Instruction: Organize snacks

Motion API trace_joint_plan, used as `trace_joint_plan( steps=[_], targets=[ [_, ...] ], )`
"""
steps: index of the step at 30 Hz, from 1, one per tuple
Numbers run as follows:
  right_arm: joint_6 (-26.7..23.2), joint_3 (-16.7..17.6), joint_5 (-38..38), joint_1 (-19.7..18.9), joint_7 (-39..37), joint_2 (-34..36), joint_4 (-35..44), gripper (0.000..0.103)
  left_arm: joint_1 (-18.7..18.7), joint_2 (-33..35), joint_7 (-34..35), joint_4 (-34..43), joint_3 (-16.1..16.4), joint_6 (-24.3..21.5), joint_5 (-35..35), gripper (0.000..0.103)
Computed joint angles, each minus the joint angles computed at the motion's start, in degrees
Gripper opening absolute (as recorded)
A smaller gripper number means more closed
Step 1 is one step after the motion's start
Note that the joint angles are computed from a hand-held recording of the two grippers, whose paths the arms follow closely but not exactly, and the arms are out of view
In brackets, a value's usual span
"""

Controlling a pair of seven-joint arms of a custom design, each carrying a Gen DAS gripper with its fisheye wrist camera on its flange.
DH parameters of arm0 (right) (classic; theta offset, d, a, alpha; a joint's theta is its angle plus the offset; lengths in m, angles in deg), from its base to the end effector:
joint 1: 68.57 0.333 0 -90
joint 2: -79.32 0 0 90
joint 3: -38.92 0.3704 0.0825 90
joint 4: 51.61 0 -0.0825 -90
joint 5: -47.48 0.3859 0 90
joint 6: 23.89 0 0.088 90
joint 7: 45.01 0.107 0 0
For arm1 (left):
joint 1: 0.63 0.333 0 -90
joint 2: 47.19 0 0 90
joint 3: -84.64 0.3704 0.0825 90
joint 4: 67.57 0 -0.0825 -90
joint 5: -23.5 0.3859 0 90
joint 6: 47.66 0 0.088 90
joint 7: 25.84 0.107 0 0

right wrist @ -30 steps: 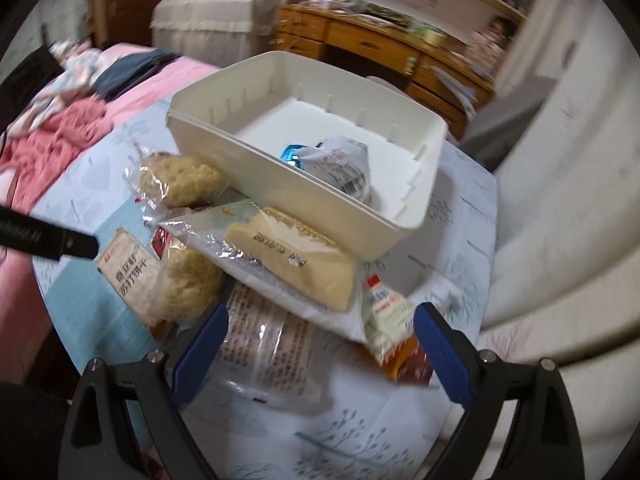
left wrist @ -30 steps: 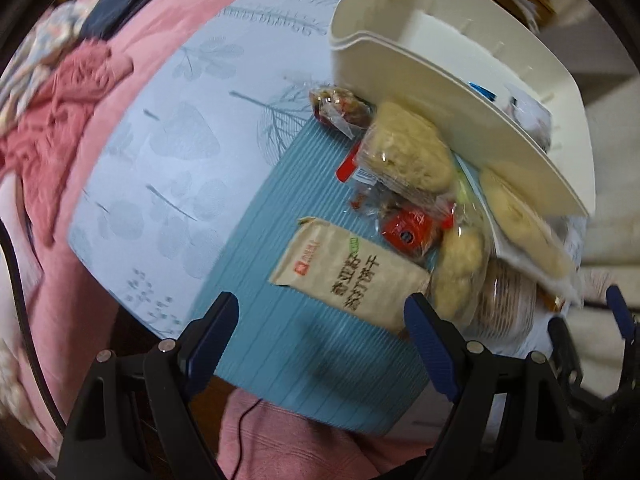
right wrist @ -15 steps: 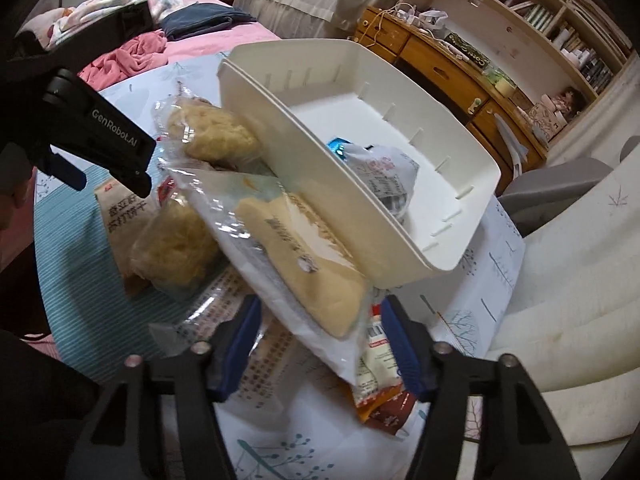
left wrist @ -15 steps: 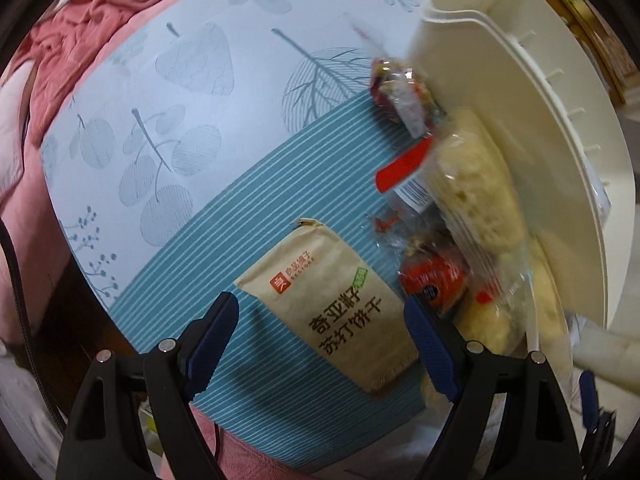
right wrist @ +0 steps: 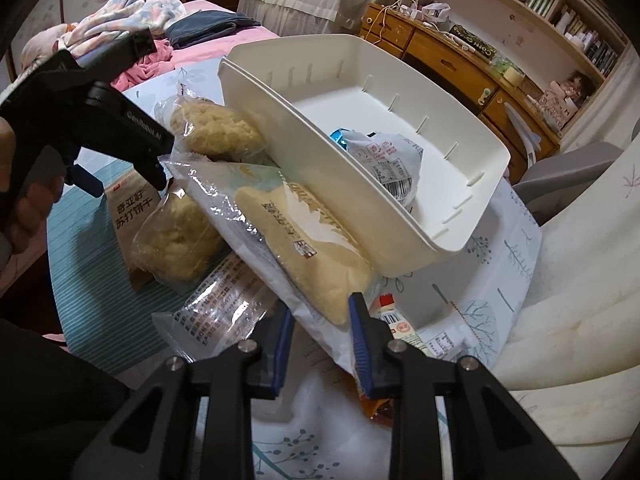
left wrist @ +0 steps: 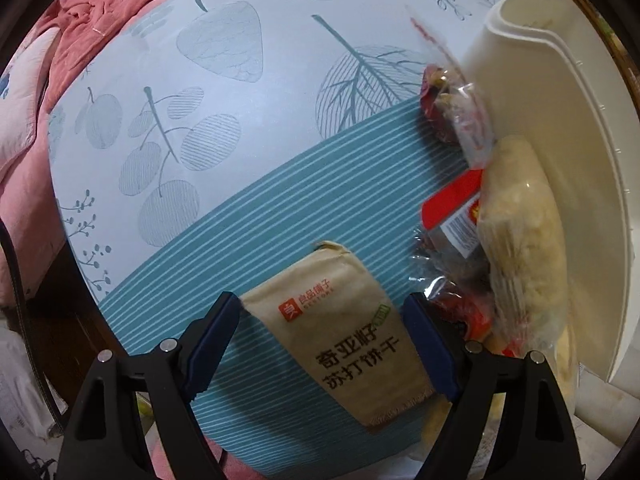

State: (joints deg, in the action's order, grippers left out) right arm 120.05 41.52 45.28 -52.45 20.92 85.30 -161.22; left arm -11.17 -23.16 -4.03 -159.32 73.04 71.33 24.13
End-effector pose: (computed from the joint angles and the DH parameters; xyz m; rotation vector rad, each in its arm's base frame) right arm 0.5994 0.2022 0.5482 -2.5572 1.0813 -0.5427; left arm 0.6588 -0.2443 0.4472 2.8537 -1.1272 0.0986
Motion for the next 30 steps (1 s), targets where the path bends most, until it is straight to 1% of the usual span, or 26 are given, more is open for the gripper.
trace_joint_plan(
  steps=[4, 7, 8, 12, 17, 18, 19, 21, 25, 30],
  targets=[
    [-0.6, -0.1, 0.7, -0.1, 0.5, 0.0, 0.2, 0.027, 0.3, -0.1, 0.4, -0.7, 0.0, 0.0, -0.2, 0.082],
    [-1.9, -0.2, 1.4, -0.3, 1.0, 0.5, 1.1, 0.026, 0.6, 0.9, 1.2, 0.6, -0.3, -1.0, -1.2, 0.080],
    [-2.2, -0.2, 1.6, -0.3, 1.2, 0.6, 1.3, 0.026, 0.4, 1.9, 1.0, 2.4, -0.4, -1.8, -1.5, 0.080],
    [-3.0, -0.2, 2.0, -0.3, 2.1, 0.9, 1.8, 0.026, 0.3, 2.8, 1.6, 3.4, -0.5, -2.5, -1.8, 0.078],
    [-4.0, -0.3, 2.4, -0.3, 3.7, 1.0, 2.4, 0.024, 0.0, 3.5, 2.0, 4.0, -0.8, -2.3, -2.3, 0.074],
    [-4.2, -0.3, 2.4, -0.3, 4.0, 1.0, 2.4, 0.024, 0.1, 3.5, 2.1, 3.9, -0.9, -2.2, -2.9, 0.072],
    [-4.5, -0.3, 2.4, -0.3, 4.2, 1.0, 2.6, 0.023, 0.3, 3.4, 2.1, 3.6, -1.1, -1.9, -3.5, 0.063],
    [-5.9, -0.3, 2.8, -0.4, 4.8, 1.2, 3.3, 0.021, -0.3, 3.8, 2.2, 4.6, -1.0, -2.9, -2.9, 0.062],
    [-9.5, -0.4, 6.1, -1.1, 6.4, 1.8, 5.6, 0.012, -0.2, 4.2, 4.2, 4.9, -1.7, -2.7, -4.1, 0.059],
    [-10.7, -0.5, 7.4, -1.4, 7.7, 1.5, 6.2, 0.008, -0.4, 3.9, 5.5, 4.4, -2.0, -2.9, -5.0, 0.059]
  ],
)
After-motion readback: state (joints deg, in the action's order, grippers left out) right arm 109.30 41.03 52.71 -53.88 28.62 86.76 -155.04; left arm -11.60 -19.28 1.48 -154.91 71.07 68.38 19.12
